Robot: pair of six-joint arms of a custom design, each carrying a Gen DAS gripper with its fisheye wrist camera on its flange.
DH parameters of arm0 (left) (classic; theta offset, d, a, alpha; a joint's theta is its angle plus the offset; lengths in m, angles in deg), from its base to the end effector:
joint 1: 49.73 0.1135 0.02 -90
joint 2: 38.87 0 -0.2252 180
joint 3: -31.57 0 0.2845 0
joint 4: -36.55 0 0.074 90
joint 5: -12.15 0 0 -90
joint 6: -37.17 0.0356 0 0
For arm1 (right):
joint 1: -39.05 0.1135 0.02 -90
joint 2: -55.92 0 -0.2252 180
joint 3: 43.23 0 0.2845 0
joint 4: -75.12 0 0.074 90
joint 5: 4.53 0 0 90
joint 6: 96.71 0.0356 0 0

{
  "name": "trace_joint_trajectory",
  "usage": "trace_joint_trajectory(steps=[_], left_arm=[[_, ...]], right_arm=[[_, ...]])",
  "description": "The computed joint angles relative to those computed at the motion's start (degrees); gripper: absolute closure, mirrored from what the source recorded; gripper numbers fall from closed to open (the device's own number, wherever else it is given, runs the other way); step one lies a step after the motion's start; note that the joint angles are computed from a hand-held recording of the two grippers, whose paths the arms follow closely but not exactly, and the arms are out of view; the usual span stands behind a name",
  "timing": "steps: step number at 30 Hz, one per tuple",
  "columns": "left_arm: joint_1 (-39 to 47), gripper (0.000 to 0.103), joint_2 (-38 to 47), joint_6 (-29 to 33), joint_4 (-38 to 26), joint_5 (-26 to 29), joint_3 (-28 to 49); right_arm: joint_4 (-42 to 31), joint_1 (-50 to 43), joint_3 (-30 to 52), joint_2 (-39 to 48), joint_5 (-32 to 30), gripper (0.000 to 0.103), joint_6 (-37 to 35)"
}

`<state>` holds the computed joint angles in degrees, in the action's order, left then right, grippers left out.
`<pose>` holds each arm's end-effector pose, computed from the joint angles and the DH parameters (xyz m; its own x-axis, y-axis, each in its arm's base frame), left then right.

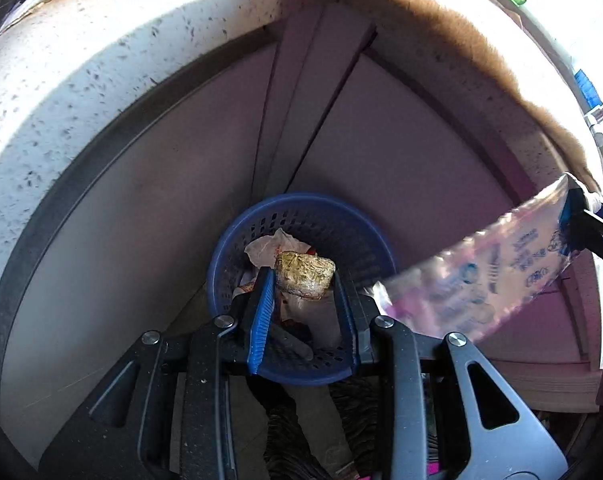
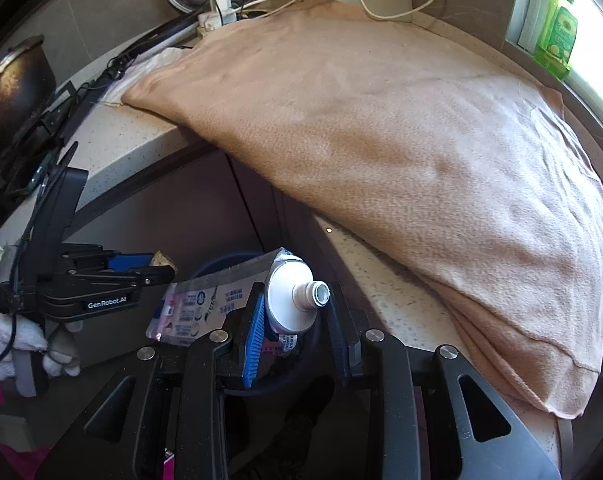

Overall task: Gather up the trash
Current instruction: 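Open both grippers to drop the lump and toothpaste tube into the wastebasket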

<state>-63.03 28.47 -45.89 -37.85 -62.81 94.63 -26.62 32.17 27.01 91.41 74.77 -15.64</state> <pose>0.2297 -0.0638 0.1938 -0.9144 0.3361 -0.2256 0.3850 0.8941 -0.2289 0.1130 -0.0070 0.3061 -0.9098 -0.0439 -0.4127 -0.0967 0.9894 0.1081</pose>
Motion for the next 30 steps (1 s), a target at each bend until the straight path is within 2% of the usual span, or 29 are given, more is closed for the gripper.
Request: trace_joint_trajectory(steps=[7,8,10,12,16,22,26,30], left_arm=[[-1.03,0.071,0.34,-0.2,1.48,-0.85,-1.17],[-1.12,0.069,0.68,-0.22,1.53,-0.87,-1.14],[-1.37,0.049,1.06,-0.43,1.72,-1.44,-0.86],[-1.65,0.045,0.88,-0.68,2.5,-1.9,-1.11],[-1.53,0.045,1.83,-0.61,3.09,-2.8,-1.18],[-1.5,0.045,1.83,-0.63,2.74,-3.4,-0.77],[-1.53,0.045,1.46,-0.41,2.54,-3.68,-0.46],[-1.33,0.043,0.75,-0.26,1.86,-3.87,0.02]], right_arm=[[2.92,5.73,-3.22,0.23,-1.11,0.075,5.16],[3.42,6.77,-3.72,0.52,-0.87,0.075,6.23],[3.95,7.84,-4.54,0.67,-1.04,0.075,7.77],[4.47,8.24,-5.39,1.03,-1.7,0.074,8.96],[4.78,7.82,-6.41,1.06,-2.61,0.06,9.94],[4.28,6.98,-5.91,1.3,-3.57,0.052,9.35],[4.42,6.78,-5.04,2.18,-4.09,0.05,9.22],[3.7,5.64,-4.09,2.14,-5.15,0.042,8.73]])
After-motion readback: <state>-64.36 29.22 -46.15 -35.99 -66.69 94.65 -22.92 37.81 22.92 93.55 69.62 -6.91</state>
